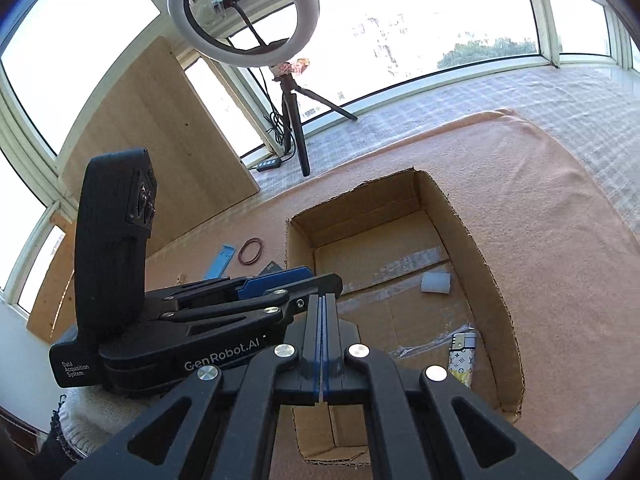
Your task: Organize objects
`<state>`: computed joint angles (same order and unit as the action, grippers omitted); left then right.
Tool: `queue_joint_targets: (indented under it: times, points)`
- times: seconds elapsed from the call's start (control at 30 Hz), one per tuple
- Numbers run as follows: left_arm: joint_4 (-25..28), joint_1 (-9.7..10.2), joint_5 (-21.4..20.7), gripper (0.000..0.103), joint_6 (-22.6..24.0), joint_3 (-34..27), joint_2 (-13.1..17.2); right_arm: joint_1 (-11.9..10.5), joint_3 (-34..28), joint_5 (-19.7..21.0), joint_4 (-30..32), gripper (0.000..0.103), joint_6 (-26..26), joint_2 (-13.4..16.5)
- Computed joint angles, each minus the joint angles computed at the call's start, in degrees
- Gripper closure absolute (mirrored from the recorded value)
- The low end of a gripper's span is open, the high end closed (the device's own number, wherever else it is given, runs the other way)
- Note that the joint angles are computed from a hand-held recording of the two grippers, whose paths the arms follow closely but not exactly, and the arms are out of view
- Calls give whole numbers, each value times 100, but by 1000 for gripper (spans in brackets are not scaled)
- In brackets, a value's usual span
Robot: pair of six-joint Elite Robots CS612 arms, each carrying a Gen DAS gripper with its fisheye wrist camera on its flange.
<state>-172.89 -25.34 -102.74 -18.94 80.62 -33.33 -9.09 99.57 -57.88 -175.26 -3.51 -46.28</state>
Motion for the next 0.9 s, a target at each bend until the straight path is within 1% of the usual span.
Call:
queue_joint_targets:
  times: [0.1, 0.17, 0.23, 0.27, 0.3, 0.37, 0.4, 0.47, 0.5, 0.6, 0.67, 0.8, 0.9]
  points:
    - [-211, 45, 172, 70, 79, 265, -171, 1, 107, -68, -15, 99, -211, -78]
    - [-264, 87, 417, 69, 150, 511, -324, 6, 173, -46, 20, 99, -346, -129]
    - [-318, 172, 516, 65, 75, 763, -450, 14, 237, 28, 135, 94, -484, -178]
    - [-365, 220, 557, 62, 16, 895, -502, 20, 263, 85, 217, 86, -544, -201]
    - [-407, 259, 602, 57, -50, 1026, -550, 24, 301, 174, 293, 76, -598, -225]
    - [-468, 370, 524, 52, -163, 1272, -617, 46, 350, 366, 505, 66, -729, -265]
    - [-491, 422, 411, 51, -220, 1360, -620, 68, 359, 439, 639, 65, -797, -279]
    - [-505, 515, 171, 50, -315, 1512, -597, 135, 364, 509, 918, 64, -908, -295]
    - [-476, 535, 78, 50, -288, 1563, -584, 171, 362, 515, 1005, 64, -920, -289]
    - [-482, 512, -37, 50, -111, 1724, -569, 281, 372, 429, 1138, 64, -964, -247]
    - [-495, 507, -78, 50, -73, 1799, -571, 329, 375, 362, 1255, 64, -923, -228]
    - [-533, 513, -154, 50, 26, 1874, -554, 371, 402, 362, 1392, 64, -868, -211]
    - [-582, 531, -243, 50, 48, 1928, -573, 402, 441, 250, 1377, 64, -857, -222]
